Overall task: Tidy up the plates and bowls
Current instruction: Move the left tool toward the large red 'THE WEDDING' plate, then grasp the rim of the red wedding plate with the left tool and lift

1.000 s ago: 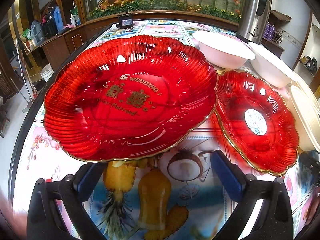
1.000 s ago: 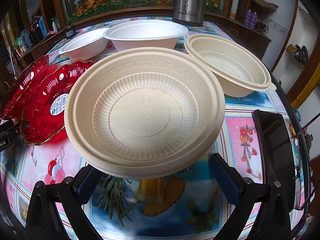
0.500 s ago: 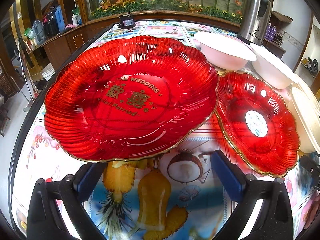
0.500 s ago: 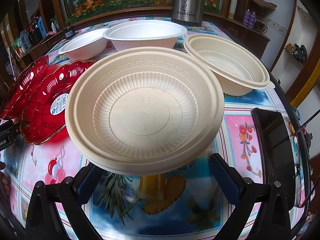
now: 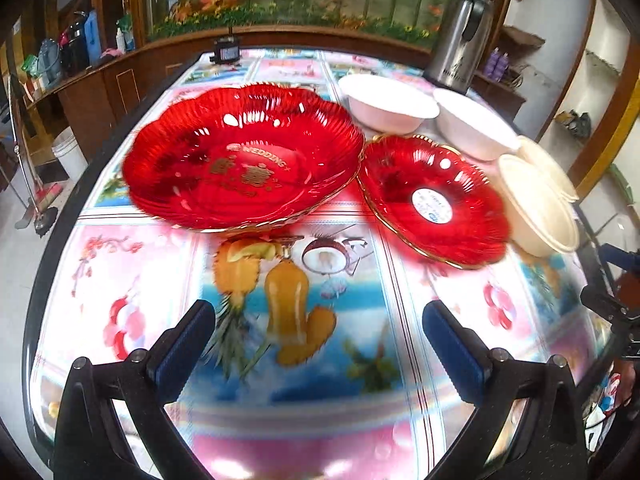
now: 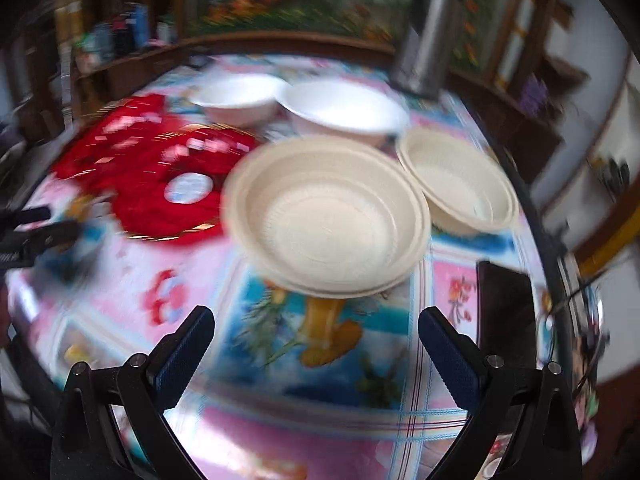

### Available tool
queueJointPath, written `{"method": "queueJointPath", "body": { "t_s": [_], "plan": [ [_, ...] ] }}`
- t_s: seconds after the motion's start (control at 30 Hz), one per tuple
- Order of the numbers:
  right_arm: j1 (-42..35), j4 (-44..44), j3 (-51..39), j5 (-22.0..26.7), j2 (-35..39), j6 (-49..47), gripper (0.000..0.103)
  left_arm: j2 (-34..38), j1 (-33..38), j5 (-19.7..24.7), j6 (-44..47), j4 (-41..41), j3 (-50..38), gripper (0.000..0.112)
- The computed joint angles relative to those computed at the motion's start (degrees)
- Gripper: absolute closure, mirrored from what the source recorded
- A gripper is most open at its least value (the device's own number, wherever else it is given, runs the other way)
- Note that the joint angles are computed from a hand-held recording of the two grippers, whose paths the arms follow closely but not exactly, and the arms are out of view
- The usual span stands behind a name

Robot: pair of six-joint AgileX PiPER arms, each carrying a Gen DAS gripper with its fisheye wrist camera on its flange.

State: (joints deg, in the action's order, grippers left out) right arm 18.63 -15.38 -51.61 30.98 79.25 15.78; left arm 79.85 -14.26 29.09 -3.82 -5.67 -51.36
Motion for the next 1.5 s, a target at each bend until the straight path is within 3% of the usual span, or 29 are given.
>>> {"method": "queueJointPath", "body": {
  "t_s": [0.1, 0.23, 0.33, 0.4, 0.43, 0.5, 0.57, 0.73, 0.9, 0.93, 1.0, 1.13, 1.23, 1.3, 1.43, 1.5],
  "plan": [
    [-2.14, 16.01, 1.19, -2.29, -2.54, -15.00, 0.000, -3.01, 2.40, -0.18, 2.99, -3.76, 1.86, 0.009],
    [-6.83, 38.92, 0.46, -1.23, -2.50, -32.51, 0.001, -5.79, 3.98, 0.12, 2.51, -3.16, 2.60, 0.009],
    [-9.35, 52.05, -0.89, 1.07, -0.89, -41.65, 0.010, -9.23, 5.74, 0.54, 3.73, -3.46, 3.78, 0.010],
    [-7.82, 51.40, -2.58, 2.05, -0.32, -39.31, 0.032, -10.56, 7.87, 1.22, 5.80, -4.50, 3.80, 0.010],
    [-7.41, 50.84, -3.51, 2.82, -0.11, -38.37, 0.036, -11.49, 9.27, 1.39, 6.92, -5.33, 4.01, 0.011],
    [-5.72, 49.98, -5.21, 3.37, 0.55, -36.68, 0.037, -12.14, 12.79, 2.57, 11.21, -8.94, 3.76, 0.017],
    [-3.57, 48.77, -7.08, 3.59, 1.58, -35.22, 0.037, -11.72, 15.97, 3.91, 14.16, -11.47, 3.06, 0.031],
    [0.12, 47.16, -14.41, 5.40, 7.37, -32.78, 0.039, -6.42, 23.16, 11.23, 21.64, -19.87, -4.42, 0.031],
    [1.19, 44.12, -27.66, 9.59, 16.97, -28.03, 0.039, 3.96, 23.56, 17.99, 18.80, -16.08, -17.19, 0.031],
    [1.29, 43.71, -30.87, 10.57, 19.61, -26.94, 0.041, 7.11, 24.44, 20.29, 19.14, -17.18, -20.67, 0.031],
    [1.25, 43.77, -37.84, 13.85, 25.32, -25.37, 0.057, 11.76, 25.19, 22.88, 16.01, -16.16, -25.73, 0.031],
    [1.33, 42.33, -49.26, 17.78, 34.28, -20.94, 0.067, 20.44, 27.75, 27.36, 15.51, -19.15, -34.48, 0.031],
    [1.14, 41.14, -58.34, 21.78, 40.57, -18.02, 0.073, 24.24, 27.70, 27.68, 14.16, -17.57, -38.37, 0.031],
    [0.81, 41.00, -62.99, 23.55, 43.79, -16.61, 0.073, 25.40, 27.29, 27.32, 13.44, -16.62, -39.54, 0.035],
    [0.10, 41.69, -73.12, 28.57, 50.67, -14.82, 0.073, 28.29, 26.49, 28.32, 14.22, -16.31, -42.62, 0.063],
    [0.23, 41.18, -78.20, 31.08, 53.72, -13.32, 0.073, 30.32, 26.68, 29.50, 14.95, -17.77, -44.54, 0.067]
  ]
}}
